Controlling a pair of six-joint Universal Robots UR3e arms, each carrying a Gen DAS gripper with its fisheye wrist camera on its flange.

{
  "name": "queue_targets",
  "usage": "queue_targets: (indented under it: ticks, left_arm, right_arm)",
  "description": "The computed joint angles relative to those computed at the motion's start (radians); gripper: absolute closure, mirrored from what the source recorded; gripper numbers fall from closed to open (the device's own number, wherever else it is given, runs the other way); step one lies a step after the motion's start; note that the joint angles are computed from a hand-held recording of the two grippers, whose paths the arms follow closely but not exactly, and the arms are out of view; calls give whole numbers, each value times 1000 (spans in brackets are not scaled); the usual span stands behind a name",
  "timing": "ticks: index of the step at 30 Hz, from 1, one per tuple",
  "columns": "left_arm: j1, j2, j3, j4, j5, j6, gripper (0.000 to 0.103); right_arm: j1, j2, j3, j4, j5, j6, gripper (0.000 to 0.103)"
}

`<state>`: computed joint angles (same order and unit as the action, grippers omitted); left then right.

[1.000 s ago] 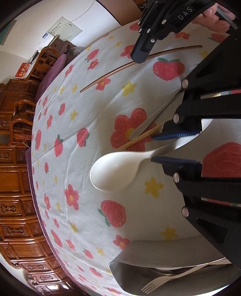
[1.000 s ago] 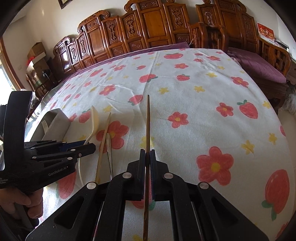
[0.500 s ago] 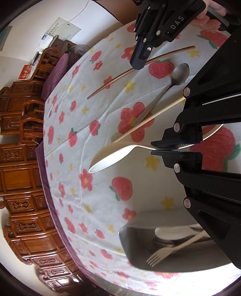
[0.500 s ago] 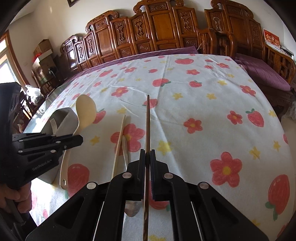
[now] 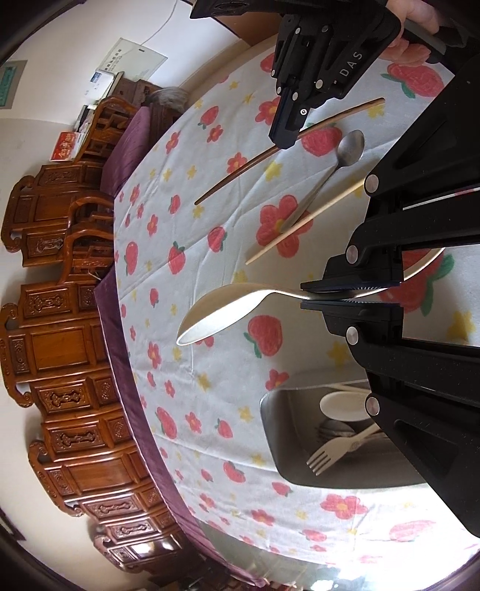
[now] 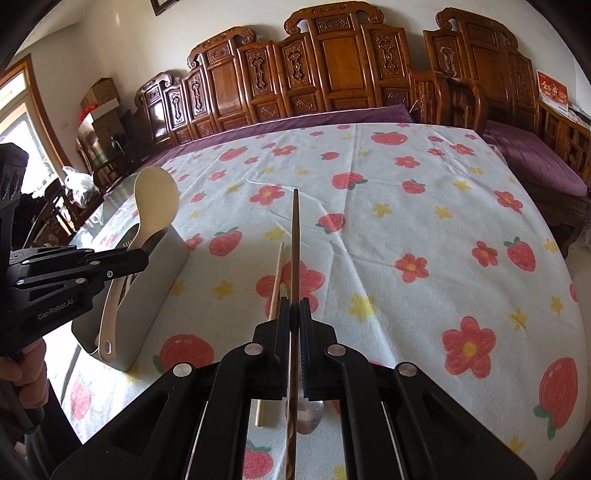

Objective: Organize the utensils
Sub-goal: 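Grasp the large white plastic spoon with the left gripper while the right gripper holds the chopstick, then lower the white spoon into the tray and open the left gripper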

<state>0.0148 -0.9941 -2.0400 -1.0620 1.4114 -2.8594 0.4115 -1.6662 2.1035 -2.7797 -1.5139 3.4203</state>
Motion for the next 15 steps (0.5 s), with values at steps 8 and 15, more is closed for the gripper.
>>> queue_targets:
  ticks: [8,15]
  left_arm:
    - [181,127,-3,-142,-85,141,100]
    - [381,225,17,-296,-181,304,100]
  right_arm:
    - [59,46,-65,5,-17,15,97]
    - [124,81,-120,8,-37,22,97]
